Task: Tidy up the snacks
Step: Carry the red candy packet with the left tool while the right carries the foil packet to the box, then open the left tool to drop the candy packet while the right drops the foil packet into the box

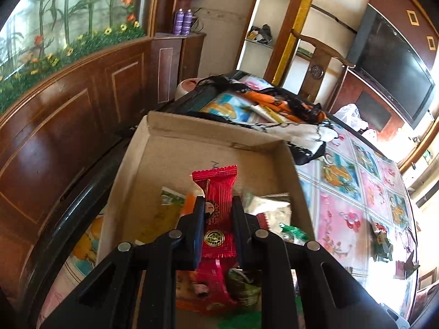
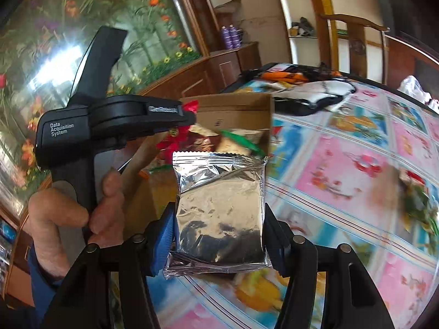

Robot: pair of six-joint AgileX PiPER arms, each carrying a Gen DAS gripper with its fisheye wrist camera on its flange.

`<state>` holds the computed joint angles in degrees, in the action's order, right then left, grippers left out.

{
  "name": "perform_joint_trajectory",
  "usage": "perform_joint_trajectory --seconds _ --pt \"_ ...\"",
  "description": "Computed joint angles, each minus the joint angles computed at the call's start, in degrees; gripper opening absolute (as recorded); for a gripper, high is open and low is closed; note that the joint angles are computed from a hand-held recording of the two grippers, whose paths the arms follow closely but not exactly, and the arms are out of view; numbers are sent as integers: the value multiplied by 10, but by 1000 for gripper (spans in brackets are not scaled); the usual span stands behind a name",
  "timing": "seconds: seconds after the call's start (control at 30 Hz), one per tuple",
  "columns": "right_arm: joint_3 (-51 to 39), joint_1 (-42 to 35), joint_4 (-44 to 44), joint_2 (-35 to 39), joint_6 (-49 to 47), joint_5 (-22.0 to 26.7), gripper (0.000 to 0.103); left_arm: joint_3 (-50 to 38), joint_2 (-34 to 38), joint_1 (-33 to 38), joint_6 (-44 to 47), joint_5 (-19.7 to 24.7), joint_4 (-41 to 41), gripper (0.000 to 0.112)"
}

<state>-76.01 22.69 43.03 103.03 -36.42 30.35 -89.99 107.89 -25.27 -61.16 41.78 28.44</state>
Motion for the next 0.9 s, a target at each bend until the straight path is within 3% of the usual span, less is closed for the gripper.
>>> perform_joint_trajectory --seconds 0.3,0.43,0.63,0.83,0.9 --pt "-144 28 -87 96 99 21 63 20 -6 19 5 -15 -19 18" --pt "-222 36 -165 135 173 27 63 30 -13 27 14 -27 -37 18" --pt "-335 36 -207 206 209 77 63 39 -19 35 17 -49 -58 18" --pt "-336 41 -205 211 203 72 65 45 -24 31 2 -58 -43 19" --pt "-326 35 -188 203 196 73 65 46 -24 33 6 -64 -52 26"
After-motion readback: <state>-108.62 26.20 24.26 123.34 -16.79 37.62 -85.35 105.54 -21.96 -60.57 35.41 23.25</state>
